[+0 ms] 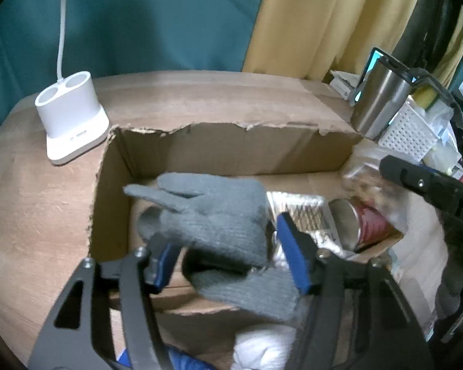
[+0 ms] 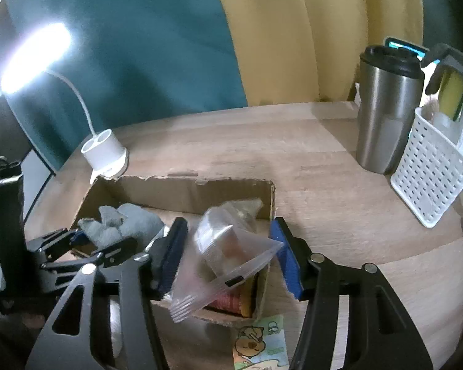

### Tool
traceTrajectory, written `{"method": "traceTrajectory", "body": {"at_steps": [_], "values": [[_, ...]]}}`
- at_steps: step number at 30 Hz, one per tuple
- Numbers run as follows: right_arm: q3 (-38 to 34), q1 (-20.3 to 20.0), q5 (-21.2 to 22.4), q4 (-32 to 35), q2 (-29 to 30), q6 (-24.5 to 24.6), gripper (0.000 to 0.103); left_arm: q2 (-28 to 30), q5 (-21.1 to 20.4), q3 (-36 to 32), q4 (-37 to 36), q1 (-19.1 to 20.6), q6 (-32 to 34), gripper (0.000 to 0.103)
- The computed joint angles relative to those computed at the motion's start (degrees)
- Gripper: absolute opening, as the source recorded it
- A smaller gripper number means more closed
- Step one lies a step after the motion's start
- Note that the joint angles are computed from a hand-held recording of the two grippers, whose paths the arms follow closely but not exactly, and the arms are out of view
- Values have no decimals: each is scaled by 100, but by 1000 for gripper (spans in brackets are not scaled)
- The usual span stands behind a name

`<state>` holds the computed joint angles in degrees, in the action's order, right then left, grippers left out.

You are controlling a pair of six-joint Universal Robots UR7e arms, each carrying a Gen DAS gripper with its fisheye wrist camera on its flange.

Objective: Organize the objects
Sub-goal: 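Lower and release the glove into the box while the right tool drops the plastic bag inside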

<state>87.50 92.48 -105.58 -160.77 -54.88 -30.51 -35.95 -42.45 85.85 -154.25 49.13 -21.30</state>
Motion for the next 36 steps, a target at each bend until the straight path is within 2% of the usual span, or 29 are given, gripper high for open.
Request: {"method": "traceTrajectory", "body": {"at_steps": [3,27,36], "values": [[21,28,-101,-156,32,-62,69,-33,34,66,-144,-34,26,73],[781,-7,-91,-630,-471,-247,69,-401,322,769,-943,-405,214,76],[1077,-42,-85,-734,-689,-261,69,-502,391,996,-1013,-517,105,76]]}}
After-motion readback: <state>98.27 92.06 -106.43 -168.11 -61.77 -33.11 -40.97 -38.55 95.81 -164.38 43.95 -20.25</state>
